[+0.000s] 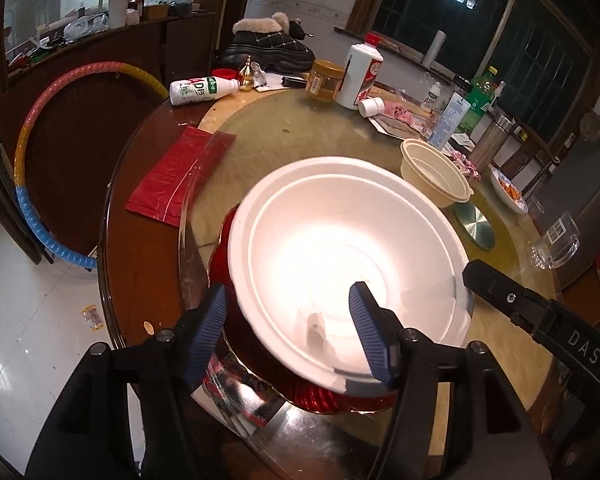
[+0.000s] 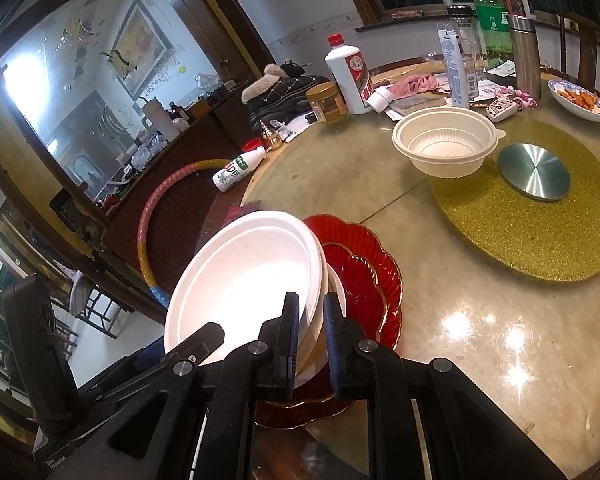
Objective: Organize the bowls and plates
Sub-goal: 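Lower the white foam bowl onto the bowls in the red plates, open both grippers, then move both grippers to the large beige bowl and grasp its rim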
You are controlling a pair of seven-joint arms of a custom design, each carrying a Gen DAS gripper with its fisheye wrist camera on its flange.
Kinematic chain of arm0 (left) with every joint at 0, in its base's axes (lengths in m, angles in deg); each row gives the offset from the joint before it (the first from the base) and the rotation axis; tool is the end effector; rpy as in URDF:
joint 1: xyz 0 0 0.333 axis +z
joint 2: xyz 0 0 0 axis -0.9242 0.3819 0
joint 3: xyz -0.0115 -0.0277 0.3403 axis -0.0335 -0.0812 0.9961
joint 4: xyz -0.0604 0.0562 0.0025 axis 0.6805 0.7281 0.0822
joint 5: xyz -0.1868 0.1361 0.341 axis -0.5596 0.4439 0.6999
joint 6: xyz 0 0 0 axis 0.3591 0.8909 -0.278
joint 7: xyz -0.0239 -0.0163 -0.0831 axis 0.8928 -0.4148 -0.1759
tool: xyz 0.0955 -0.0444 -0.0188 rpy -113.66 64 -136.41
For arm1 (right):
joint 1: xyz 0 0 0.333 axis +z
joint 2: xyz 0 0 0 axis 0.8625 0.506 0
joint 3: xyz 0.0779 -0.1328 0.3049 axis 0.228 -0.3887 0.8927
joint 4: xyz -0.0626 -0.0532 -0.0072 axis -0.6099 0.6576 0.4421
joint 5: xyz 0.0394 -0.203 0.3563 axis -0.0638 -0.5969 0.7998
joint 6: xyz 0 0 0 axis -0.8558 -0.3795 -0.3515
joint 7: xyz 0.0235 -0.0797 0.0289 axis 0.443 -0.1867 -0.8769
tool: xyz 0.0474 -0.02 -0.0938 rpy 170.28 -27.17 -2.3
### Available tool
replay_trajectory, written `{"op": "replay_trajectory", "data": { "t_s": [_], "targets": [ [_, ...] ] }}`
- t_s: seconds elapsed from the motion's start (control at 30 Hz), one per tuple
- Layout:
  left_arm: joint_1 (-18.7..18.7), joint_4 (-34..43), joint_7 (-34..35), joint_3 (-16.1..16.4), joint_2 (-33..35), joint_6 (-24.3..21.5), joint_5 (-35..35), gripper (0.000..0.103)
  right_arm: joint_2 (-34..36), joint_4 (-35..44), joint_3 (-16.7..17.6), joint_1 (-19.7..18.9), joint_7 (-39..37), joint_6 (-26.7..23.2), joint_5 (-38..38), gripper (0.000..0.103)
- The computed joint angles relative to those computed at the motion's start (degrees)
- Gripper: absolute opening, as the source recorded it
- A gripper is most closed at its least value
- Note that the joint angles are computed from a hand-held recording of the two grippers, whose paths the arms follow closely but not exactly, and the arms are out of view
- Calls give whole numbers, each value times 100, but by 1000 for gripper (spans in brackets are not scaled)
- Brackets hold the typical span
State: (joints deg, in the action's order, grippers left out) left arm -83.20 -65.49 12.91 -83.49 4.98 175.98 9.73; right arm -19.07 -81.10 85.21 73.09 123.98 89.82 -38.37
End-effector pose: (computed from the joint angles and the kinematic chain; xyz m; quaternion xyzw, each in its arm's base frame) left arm 0.5339 -0.3029 0.5411 -0.8139 0.4639 -0.2735 0.2183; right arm 0.6278 0.2204 0.5533 -0.7609 0.5088 0.0072 0.4026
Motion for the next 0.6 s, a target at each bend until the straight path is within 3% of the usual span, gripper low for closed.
{"op": "replay_trajectory", "data": {
  "t_s": [0.1, 0.17, 0.2, 0.23, 0.33, 0.43, 0.53, 0.57, 0.6],
  "targets": [
    [3, 69, 27, 3, -17, -84, 15, 62, 39, 110, 2, -95, -136, -188, 336, 36],
    [-6, 89, -400, -22, -111, -246, 431, 62, 61, 204, 5, -200, -357, -425, 744, 75],
    [-6, 78, -716, -49, -174, -311, 715, 68, 40, 199, 6, -230, -465, -448, 930, 82],
    [-4, 89, -1071, -91, -235, -429, 1057, 82, 23, 192, -3, -258, -570, -440, 1108, 88],
    [-42, 331, -1742, -250, -256, -988, 2005, 88, 82, 298, -80, -341, -572, -596, 1341, 89],
    [-85, 873, -1141, -196, 49, -937, 2023, 90, 353, 615, -174, -532, -212, -954, 1487, 89],
    [-89, 1631, -85, -28, 658, -318, 1201, 93, 753, 1053, -222, -747, 428, -1034, 1577, 89],
    [-27, 2029, 604, -9, 1022, -13, 486, 93, 944, 1276, -243, -802, 736, -1016, 1479, 89],
    [-17, 2408, 1052, -20, 1333, -21, 9, 93, 1130, 1509, -249, -855, 1018, -1034, 1327, 89]
  ]
}}
